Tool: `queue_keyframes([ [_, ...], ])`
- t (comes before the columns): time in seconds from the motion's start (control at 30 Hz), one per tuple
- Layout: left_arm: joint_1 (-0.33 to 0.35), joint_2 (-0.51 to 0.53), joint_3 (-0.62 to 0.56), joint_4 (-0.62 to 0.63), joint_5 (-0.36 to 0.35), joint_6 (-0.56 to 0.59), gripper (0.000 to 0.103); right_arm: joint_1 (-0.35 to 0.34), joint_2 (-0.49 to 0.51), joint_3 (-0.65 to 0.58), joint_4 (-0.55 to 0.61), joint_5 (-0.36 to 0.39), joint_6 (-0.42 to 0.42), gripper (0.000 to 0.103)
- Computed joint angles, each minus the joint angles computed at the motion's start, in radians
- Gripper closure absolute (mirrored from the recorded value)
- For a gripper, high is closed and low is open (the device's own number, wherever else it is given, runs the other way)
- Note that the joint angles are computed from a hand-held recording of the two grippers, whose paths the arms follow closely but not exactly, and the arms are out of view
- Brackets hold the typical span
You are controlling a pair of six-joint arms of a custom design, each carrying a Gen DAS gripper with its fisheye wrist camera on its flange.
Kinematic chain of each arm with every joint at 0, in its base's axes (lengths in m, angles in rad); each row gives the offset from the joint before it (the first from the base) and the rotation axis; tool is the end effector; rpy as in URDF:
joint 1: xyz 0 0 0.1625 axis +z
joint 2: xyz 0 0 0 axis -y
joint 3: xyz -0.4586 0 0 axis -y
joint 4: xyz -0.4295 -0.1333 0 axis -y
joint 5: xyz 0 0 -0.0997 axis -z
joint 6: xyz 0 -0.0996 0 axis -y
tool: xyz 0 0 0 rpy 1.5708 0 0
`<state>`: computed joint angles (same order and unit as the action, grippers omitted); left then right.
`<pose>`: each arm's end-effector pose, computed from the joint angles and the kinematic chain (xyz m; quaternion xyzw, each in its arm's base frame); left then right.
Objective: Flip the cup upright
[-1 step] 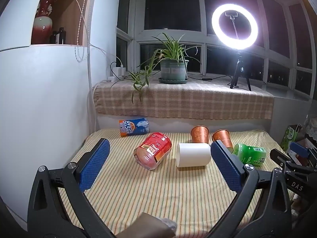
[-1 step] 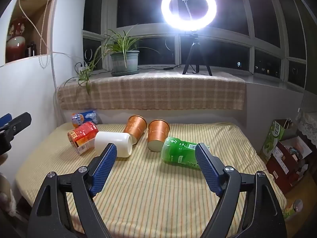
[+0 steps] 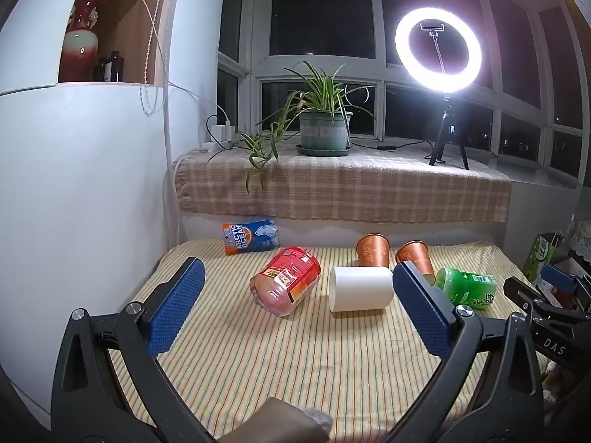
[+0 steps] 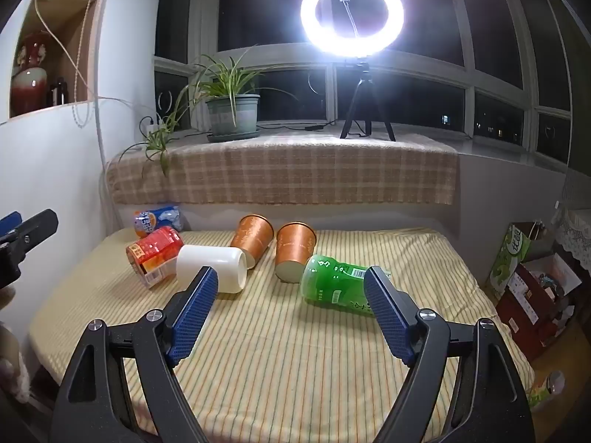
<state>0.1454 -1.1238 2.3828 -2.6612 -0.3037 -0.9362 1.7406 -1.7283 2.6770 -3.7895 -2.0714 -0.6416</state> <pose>-0.3857 -0.2873 0.1212 0.2428 0.7671 -0.5198 0.2870 0.1335 -0.2727 0.3357 0.1728 -0.7747 0.5122 0.3282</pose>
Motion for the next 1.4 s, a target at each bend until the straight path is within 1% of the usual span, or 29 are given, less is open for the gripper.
queue_keyframes([
  [0.13, 0.003, 0.006, -0.005, -0.002, -0.001, -0.002, 0.0, -0.003, 0.001, -0.001, -0.008, 0.007, -0.003, 0.022],
  [0.2, 0.011, 0.014, 0.001, -0.046, 0.002, 0.027, 0.0, -0.001, 0.004, -0.003, -0.011, 0.003, -0.005, 0.022],
  [0.3, 0.012, 0.005, -0.001, -0.032, 0.0, 0.008, 0.0, -0.001, 0.006, -0.003, -0.014, 0.007, -0.004, 0.022],
  [0.43, 0.01, 0.007, -0.003, -0.02, 0.006, -0.001, 0.0, 0.013, 0.032, -0.002, -0.042, -0.011, -0.001, 0.022],
  [0.57, 0.007, 0.007, 0.0, -0.032, 0.005, 0.009, 0.0, 0.001, 0.009, -0.004, -0.022, 0.0, -0.003, 0.022],
  [0.6, 0.0, -0.006, 0.0, 0.005, 0.005, -0.016, 0.0, 0.002, 0.009, -0.005, -0.02, 0.0, -0.002, 0.022],
  [0.63, 0.0, -0.007, 0.0, 0.01, 0.005, -0.02, 0.0, 0.004, 0.012, -0.007, -0.019, -0.004, 0.0, 0.022],
  [0.87, 0.003, -0.012, 0.004, -0.011, 0.003, -0.001, 0.0, -0.002, 0.011, -0.002, -0.024, 0.001, 0.001, 0.022],
  [1.4, 0.002, -0.011, 0.007, -0.021, 0.004, -0.001, 0.0, -0.003, 0.01, -0.003, -0.02, 0.002, 0.003, 0.022],
])
